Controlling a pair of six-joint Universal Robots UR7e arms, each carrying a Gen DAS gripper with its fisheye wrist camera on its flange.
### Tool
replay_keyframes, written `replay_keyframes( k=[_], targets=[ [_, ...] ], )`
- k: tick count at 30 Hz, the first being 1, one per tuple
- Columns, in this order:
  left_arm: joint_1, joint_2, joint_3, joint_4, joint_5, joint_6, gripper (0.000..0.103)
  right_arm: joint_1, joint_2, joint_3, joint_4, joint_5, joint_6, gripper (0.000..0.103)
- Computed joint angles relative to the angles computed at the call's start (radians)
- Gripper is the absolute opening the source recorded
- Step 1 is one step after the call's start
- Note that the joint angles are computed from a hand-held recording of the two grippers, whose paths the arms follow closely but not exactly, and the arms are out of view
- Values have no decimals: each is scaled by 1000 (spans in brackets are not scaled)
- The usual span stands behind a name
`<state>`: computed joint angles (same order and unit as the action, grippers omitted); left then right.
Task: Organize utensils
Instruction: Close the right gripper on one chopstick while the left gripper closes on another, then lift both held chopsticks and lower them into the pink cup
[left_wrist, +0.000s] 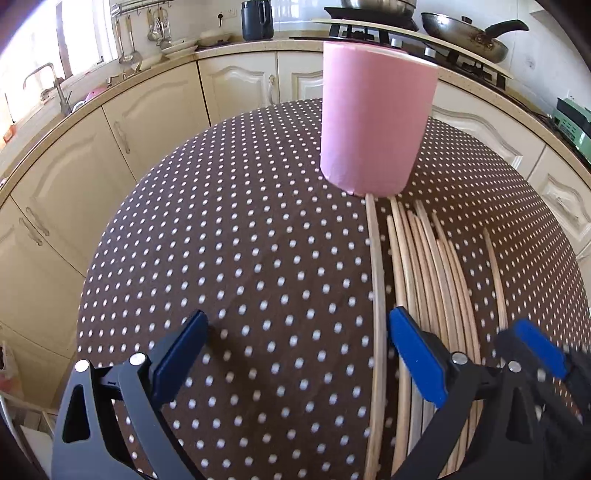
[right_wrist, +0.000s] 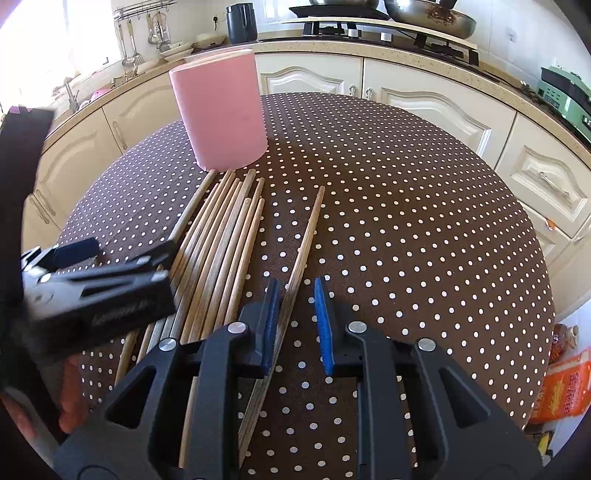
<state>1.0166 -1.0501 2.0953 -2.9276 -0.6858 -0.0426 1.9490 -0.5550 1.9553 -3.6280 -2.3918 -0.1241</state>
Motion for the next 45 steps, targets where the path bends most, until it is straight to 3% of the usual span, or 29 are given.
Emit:
replay_keyframes(
  k=[2,4,5,7,16,26,31,45],
  targets=[
    [2,17,-15,-26,-1,23,86,-2,-2,3,-2,6,3,20],
    [-1,32,-16,-91,-19,85,51,-4,-5,7,-5,16,5,20],
    [-3,37,-14,-116,-25,110,42,-5,-7,8,-4,17,3,19],
    [-4,42,-10,-138,-33,132,10,-6,-8,7,-3,13,0,15],
    [13,-10,18,-122,-94,115,6,-40,-51,49,-16,157,4,7],
    [22,-73,92,-237,-176,147,6,-11,-60,46,-98,154,-41,7],
    [14,-99,120,-321,-200,185,6,9,-61,40,-168,157,-105,7],
    [-46,-128,82,-520,-256,290,6,53,-89,-31,-279,251,-262,7]
  ],
)
